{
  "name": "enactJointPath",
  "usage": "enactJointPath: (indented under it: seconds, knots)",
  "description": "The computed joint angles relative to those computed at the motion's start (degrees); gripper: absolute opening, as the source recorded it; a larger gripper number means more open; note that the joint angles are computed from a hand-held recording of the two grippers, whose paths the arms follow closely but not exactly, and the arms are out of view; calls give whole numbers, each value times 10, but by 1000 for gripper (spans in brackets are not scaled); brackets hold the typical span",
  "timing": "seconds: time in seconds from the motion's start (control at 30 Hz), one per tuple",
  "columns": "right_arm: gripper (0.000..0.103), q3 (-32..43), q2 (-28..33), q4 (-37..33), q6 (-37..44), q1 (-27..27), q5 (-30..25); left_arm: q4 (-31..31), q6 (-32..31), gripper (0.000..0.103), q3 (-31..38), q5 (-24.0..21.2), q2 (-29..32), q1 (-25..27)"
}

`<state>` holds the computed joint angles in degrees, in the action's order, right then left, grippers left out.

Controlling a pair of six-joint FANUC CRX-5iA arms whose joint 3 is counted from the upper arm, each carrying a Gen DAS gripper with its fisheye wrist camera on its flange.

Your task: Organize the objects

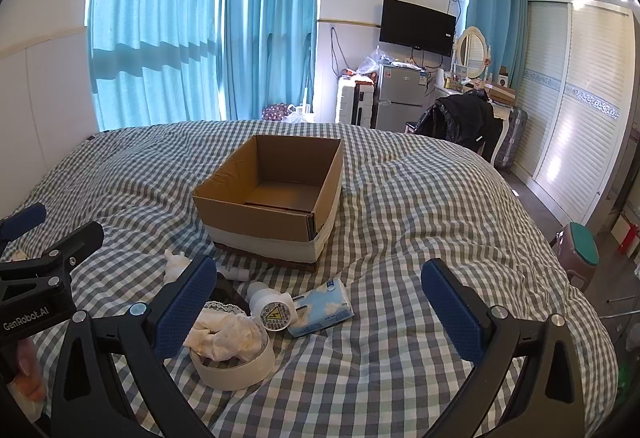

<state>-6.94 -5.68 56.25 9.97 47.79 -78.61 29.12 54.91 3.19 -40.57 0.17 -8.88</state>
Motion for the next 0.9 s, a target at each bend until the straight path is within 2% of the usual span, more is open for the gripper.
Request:
enactJointPath:
  seconds: [0.43,0.7,0.9]
  knots:
    - [103,4,-1,8,6,6,3,3,-5,103,-6,1,-9,3]
    - [103,4,0,-14,16,4,18,-40,27,103,19,-35,11,2]
    - [103,6,2,-56,36,-3,36,-85,58,103,37,-66,29,1]
